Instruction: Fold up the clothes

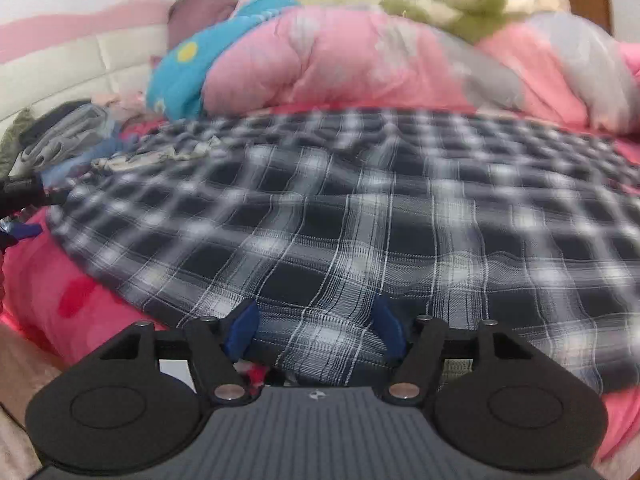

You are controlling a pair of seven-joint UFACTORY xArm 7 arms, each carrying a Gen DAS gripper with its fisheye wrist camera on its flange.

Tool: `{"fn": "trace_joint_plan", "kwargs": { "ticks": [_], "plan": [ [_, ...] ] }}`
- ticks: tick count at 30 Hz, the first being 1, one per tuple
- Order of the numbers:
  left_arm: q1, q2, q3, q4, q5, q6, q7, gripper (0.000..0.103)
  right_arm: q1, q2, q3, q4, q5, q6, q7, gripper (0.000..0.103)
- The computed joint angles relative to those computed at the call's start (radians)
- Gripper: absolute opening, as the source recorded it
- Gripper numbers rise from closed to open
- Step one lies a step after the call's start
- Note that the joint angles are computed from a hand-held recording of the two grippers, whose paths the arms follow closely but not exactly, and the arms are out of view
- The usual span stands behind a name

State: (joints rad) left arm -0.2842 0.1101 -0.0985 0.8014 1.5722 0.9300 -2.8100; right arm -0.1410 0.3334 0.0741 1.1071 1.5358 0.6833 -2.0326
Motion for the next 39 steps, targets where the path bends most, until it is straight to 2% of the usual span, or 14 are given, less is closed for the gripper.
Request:
{"fn": "trace_joint_plan", "kwargs": {
  "ticks": [3, 5, 8, 13, 17, 20, 24, 26, 30, 32, 34, 35, 37, 39],
  "plan": [
    [0.006, 0.022, 0.009, 0.01, 0.019, 0.023, -0.035, 0.068, -0.024, -0.06, -0.015, -0.076, -0.054, 0.074, -0.079, 0.079],
    [0.003, 0.038, 0.011, 0.018, 0.016, 0.046, -0.056, 0.065, -0.035, -0.096, -0.033, -0.11, -0.122, 0.122, -0.113, 0.079],
    [-0.007, 0.058, 0.012, 0.031, 0.005, 0.084, -0.071, 0.056, -0.048, -0.124, -0.054, -0.102, -0.177, 0.208, -0.044, 0.075],
    [-0.015, 0.055, 0.019, 0.02, -0.021, 0.112, -0.118, 0.027, -0.023, -0.109, -0.031, -0.037, -0.072, 0.207, -0.032, 0.076],
    [-0.018, 0.057, 0.016, 0.019, -0.022, 0.128, -0.112, 0.016, 0.019, -0.066, -0.011, -0.019, -0.009, 0.181, -0.067, 0.074],
    [-0.03, 0.066, 0.012, 0.03, -0.045, 0.167, -0.081, 0.016, 0.058, -0.012, -0.02, -0.001, -0.155, 0.15, 0.119, 0.064],
    [-0.036, 0.08, 0.015, 0.048, -0.067, 0.179, -0.043, 0.018, -0.035, -0.039, -0.023, -0.051, -0.239, 0.331, 0.164, 0.063],
    [-0.041, 0.083, 0.015, 0.054, -0.079, 0.18, -0.028, 0.021, -0.043, -0.047, -0.05, -0.037, -0.273, 0.397, 0.187, 0.056],
    [-0.07, 0.079, 0.002, 0.053, -0.131, 0.232, 0.003, 0.039, -0.071, -0.037, -0.021, 0.017, -0.103, 0.341, 0.151, 0.056],
    [-0.092, 0.076, -0.009, 0.051, -0.164, 0.278, 0.024, 0.043, -0.052, 0.006, -0.011, 0.061, 0.002, 0.246, 0.161, 0.056],
    [-0.111, 0.065, -0.019, 0.041, -0.184, 0.306, 0.029, 0.045, 0.015, 0.053, -0.044, 0.091, 0.028, 0.094, 0.191, 0.056],
    [-0.124, 0.059, -0.028, 0.036, -0.198, 0.331, 0.027, 0.045, 0.02, 0.078, -0.049, 0.093, 0.015, 0.064, 0.19, 0.054],
    [-0.151, 0.05, -0.044, 0.029, -0.215, 0.376, 0.017, 0.045, -0.075, 0.049, -0.006, 0.019, 0.069, 0.127, 0.064, 0.052],
    [-0.175, 0.044, -0.058, 0.03, -0.199, 0.406, 0.022, 0.046, -0.103, 0.011, -0.028, -0.029, 0.009, 0.196, 0.026, 0.053]
  ]
}}
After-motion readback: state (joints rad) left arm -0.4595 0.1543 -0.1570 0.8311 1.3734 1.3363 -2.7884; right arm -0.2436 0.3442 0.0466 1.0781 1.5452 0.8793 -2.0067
